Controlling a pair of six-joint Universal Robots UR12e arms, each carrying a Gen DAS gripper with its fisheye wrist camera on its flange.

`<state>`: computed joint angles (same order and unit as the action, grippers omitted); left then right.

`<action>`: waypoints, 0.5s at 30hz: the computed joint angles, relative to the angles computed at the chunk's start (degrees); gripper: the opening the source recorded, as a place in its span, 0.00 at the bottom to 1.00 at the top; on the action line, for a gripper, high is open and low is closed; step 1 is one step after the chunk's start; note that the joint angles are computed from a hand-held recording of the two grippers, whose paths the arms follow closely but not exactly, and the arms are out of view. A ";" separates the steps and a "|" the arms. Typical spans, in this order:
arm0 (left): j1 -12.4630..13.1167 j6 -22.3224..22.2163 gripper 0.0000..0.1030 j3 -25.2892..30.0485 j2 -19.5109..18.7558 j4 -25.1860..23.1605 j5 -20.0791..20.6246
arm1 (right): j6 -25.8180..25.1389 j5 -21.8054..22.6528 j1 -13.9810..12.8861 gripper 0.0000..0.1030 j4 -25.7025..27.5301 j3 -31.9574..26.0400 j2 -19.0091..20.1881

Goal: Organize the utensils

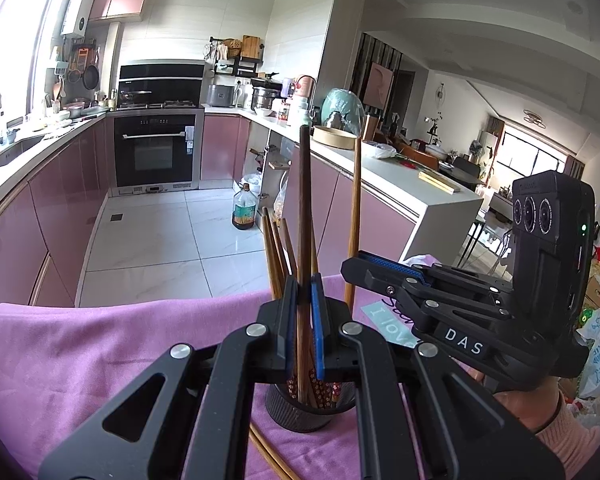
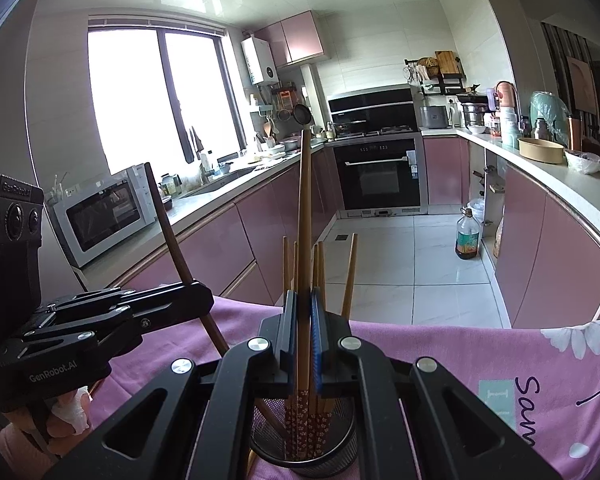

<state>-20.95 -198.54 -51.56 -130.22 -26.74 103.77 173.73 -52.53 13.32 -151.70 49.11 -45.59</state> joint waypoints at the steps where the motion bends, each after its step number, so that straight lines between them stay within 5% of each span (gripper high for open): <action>1: 0.11 0.07 0.07 0.24 -0.06 -0.34 -0.09 | -0.07 -0.11 0.07 0.05 0.18 -0.15 0.08; 15: 0.48 0.77 0.07 2.46 -1.15 -4.62 -0.78 | -1.05 -0.74 0.26 0.05 2.14 0.06 0.38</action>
<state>-20.47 -197.77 -49.10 -131.38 -31.36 102.98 172.68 -53.27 13.58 -149.55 49.17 -45.21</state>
